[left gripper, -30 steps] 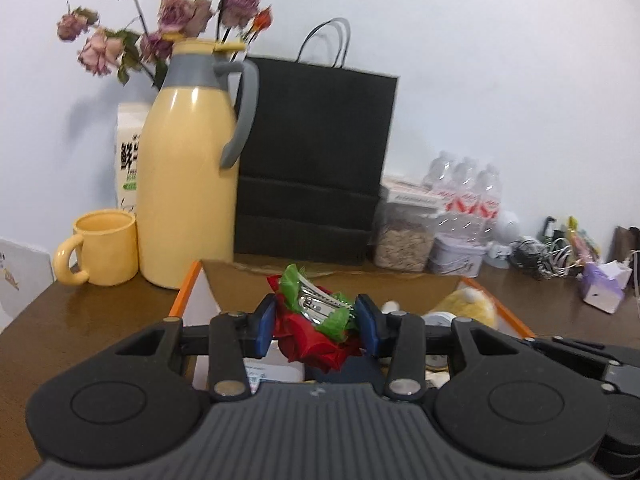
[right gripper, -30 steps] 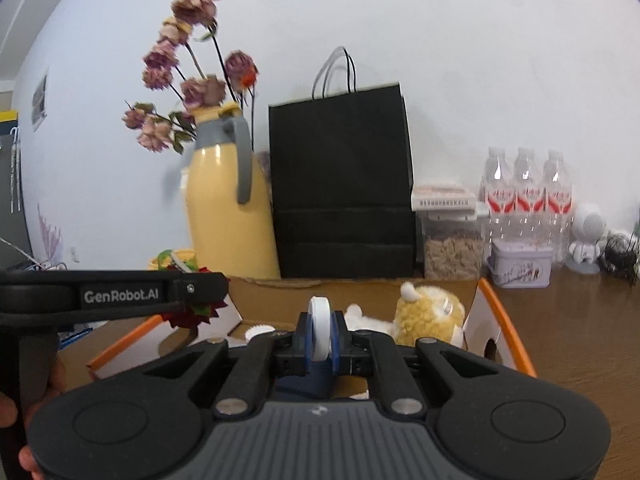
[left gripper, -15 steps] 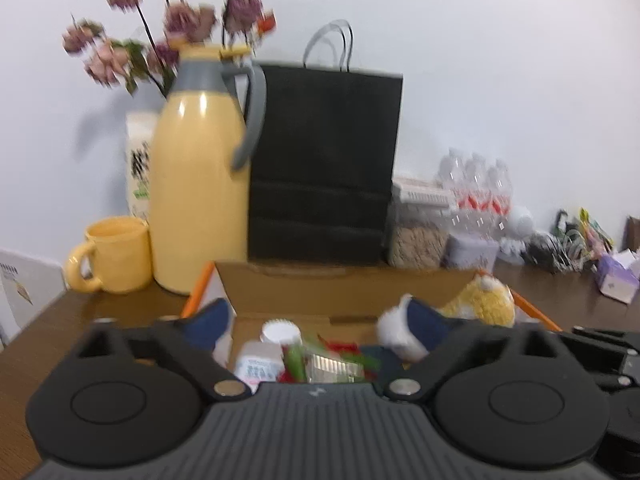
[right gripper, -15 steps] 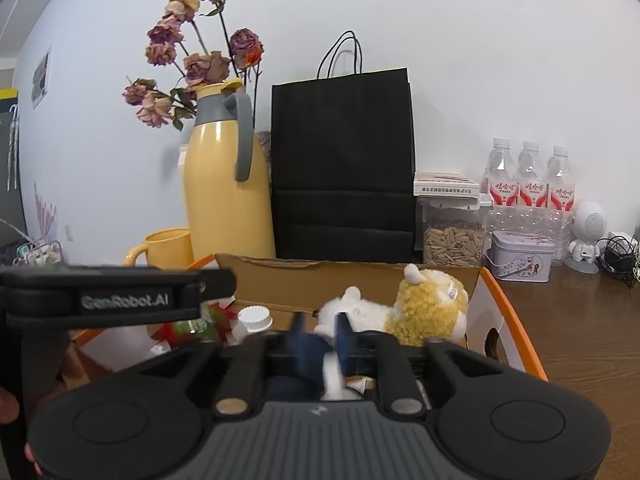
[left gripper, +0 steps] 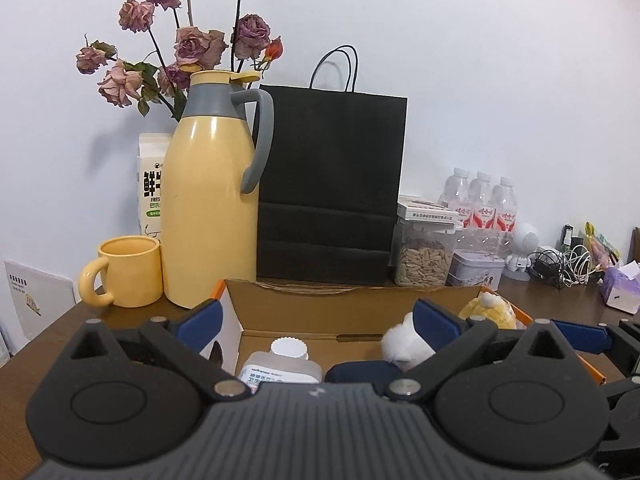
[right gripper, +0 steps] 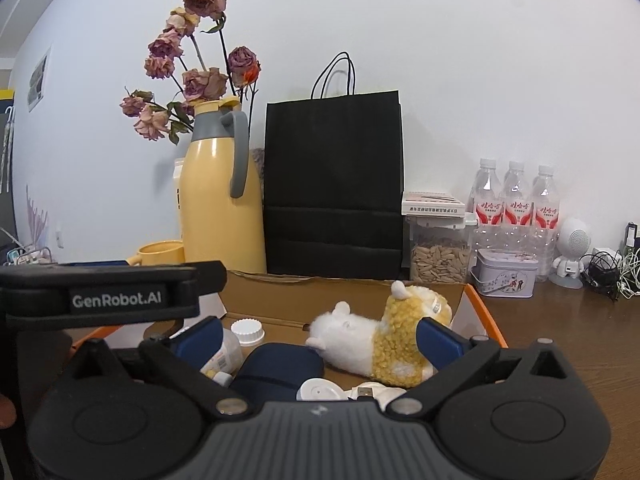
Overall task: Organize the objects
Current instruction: 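Move both grippers back out over the table clutter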
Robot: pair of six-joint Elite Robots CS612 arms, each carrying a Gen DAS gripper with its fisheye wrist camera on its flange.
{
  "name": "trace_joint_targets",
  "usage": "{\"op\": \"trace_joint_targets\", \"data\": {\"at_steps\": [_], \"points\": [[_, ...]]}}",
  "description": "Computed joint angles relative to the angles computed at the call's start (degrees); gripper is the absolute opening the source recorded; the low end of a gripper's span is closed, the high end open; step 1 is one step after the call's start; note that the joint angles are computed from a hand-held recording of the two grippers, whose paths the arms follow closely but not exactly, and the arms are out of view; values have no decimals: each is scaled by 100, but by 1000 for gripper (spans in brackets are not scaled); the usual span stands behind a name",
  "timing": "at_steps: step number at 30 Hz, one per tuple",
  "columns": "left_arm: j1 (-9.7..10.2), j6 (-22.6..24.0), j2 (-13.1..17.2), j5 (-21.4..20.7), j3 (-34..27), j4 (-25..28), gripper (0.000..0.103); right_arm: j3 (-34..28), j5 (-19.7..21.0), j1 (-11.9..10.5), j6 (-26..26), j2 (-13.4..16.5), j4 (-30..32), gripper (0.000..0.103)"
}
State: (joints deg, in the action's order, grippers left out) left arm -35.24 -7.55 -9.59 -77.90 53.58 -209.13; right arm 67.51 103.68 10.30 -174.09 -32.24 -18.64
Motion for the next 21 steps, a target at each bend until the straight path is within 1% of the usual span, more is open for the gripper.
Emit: {"op": "trace_joint_targets", "data": {"at_steps": [10, 13, 16, 21], "points": [[-13, -22, -103, -37, 118, -232, 103, 123, 5, 8, -45, -94, -98, 103], [-37, 41, -160, 50, 177, -290, 103, 174, -19, 10, -48, -149, -93, 103], [-54, 136, -237, 116, 276, -313, 103, 241, 22, 19, -36, -215, -94, 103], [-69, 148, -411, 154, 550, -371, 103, 404, 110, 41, -37, -337, -155, 103]]}}
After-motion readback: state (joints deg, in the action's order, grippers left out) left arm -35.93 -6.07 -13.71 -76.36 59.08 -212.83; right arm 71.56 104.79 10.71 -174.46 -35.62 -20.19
